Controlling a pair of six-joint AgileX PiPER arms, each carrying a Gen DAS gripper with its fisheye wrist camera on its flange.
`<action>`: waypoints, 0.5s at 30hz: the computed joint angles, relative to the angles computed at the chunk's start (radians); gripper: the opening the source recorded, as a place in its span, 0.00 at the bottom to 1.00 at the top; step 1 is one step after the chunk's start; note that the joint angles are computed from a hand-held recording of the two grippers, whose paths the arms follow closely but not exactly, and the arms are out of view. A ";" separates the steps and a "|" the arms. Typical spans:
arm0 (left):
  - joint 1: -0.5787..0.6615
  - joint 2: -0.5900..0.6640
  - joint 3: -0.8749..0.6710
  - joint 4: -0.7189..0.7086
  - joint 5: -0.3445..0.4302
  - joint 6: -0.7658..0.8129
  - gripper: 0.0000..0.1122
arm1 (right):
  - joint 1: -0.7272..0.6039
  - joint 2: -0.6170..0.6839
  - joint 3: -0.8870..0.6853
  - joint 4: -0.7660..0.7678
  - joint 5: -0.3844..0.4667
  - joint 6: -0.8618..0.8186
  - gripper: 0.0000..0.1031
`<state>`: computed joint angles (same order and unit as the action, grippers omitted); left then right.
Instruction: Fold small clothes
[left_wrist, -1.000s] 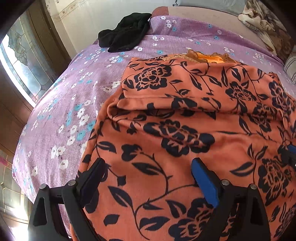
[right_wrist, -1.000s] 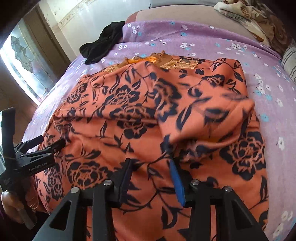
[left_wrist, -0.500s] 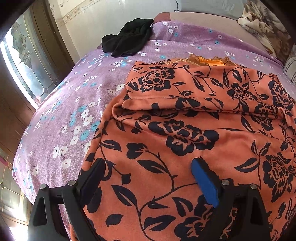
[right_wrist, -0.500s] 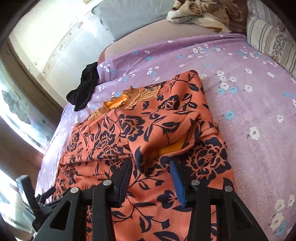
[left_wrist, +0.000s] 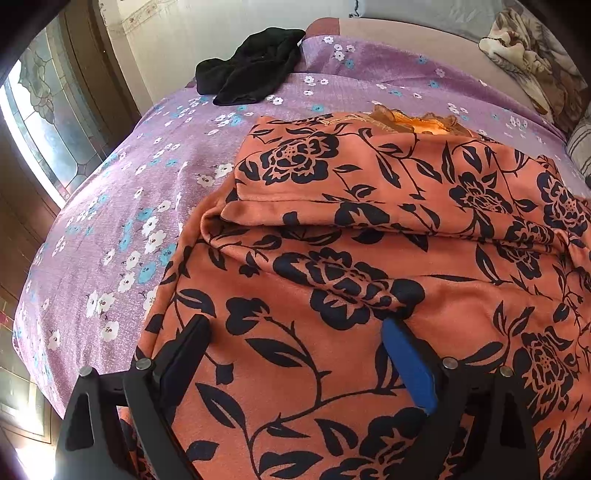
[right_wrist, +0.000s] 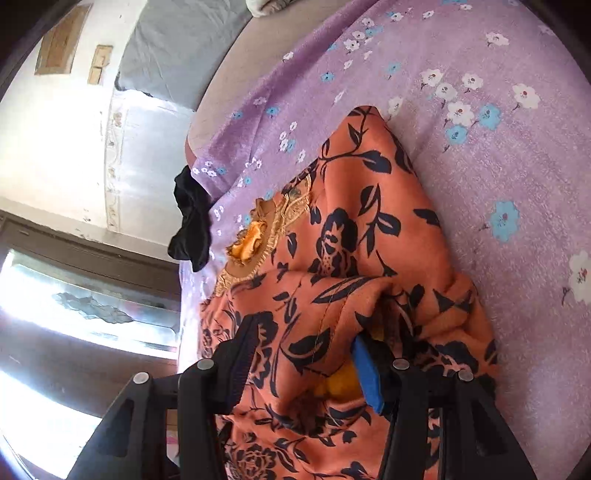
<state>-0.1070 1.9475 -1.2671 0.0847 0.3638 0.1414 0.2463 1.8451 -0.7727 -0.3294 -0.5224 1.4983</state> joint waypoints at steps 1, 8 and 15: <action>-0.002 0.002 -0.002 0.005 -0.001 -0.005 0.84 | -0.013 -0.007 0.023 0.039 -0.063 -0.037 0.52; -0.023 0.016 -0.015 0.065 -0.007 -0.077 0.84 | -0.125 -0.020 0.019 0.141 -0.096 -0.113 0.54; -0.037 0.026 -0.045 0.068 0.026 -0.105 0.84 | -0.061 -0.105 -0.013 -0.017 0.123 -0.070 0.54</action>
<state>-0.1438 1.9736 -1.3123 0.1524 0.3901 0.0368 0.1850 1.7405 -0.7854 -0.3463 -0.3996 1.4281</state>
